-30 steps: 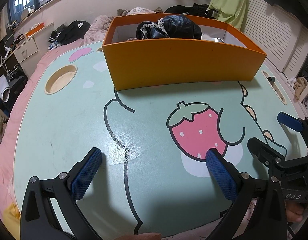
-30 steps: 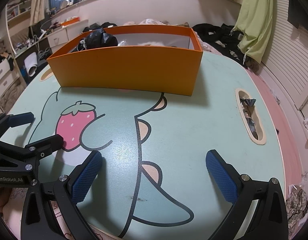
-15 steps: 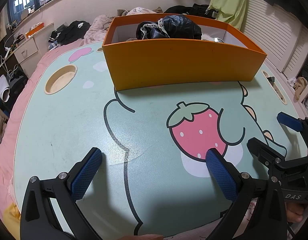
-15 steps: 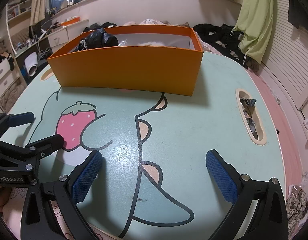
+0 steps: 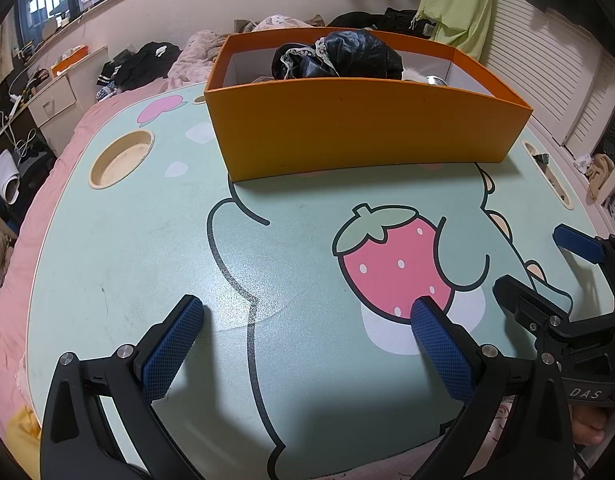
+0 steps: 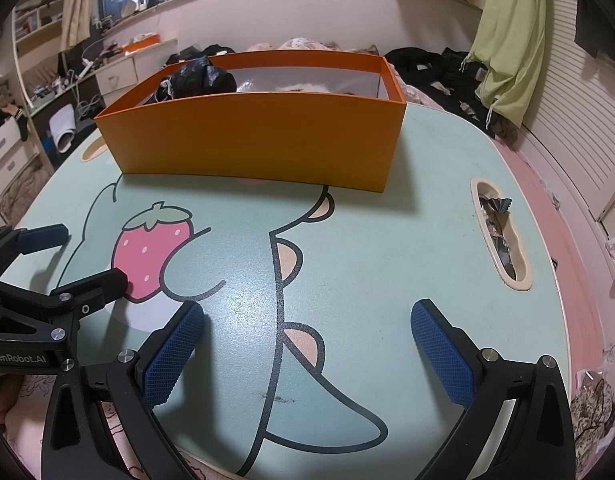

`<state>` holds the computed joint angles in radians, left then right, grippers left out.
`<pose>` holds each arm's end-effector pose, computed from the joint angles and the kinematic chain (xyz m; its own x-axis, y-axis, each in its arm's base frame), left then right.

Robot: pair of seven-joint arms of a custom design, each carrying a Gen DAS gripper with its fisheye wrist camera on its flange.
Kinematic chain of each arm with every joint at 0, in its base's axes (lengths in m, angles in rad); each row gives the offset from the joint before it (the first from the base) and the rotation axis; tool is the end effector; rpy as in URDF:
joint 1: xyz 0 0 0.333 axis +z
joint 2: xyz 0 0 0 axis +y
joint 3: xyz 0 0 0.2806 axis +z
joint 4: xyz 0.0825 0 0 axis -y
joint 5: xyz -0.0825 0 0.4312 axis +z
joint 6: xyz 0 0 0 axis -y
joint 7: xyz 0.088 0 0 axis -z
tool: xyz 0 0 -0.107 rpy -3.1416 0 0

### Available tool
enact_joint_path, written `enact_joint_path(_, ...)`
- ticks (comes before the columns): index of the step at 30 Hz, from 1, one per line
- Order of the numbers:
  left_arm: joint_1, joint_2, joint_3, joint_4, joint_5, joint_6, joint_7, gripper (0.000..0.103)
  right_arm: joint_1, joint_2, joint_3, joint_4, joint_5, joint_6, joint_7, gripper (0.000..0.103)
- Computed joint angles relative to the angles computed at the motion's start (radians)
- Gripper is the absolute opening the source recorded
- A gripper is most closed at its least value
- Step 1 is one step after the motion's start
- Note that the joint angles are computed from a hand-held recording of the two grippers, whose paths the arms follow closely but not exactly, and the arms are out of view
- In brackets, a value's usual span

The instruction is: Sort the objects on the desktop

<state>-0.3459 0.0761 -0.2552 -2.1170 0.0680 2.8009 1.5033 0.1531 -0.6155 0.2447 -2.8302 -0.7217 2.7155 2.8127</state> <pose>0.5229 -0.3607 0.3861 -0.5519 -0.8339 0.0025 -0.6839 0.4508 -0.5736 0.3879 0.1713 0.3486 -0.2551 -0.9669 0.0108 -0.7331 0.1861 -0.6541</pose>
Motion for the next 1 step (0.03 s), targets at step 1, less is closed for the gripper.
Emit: enact_joint_path(1,0.000,0.000,0.000,0.000,0.000,0.000,0.000,0.103,0.000,0.000,0.000,0.000,0.000,0.000,0.000,0.103)
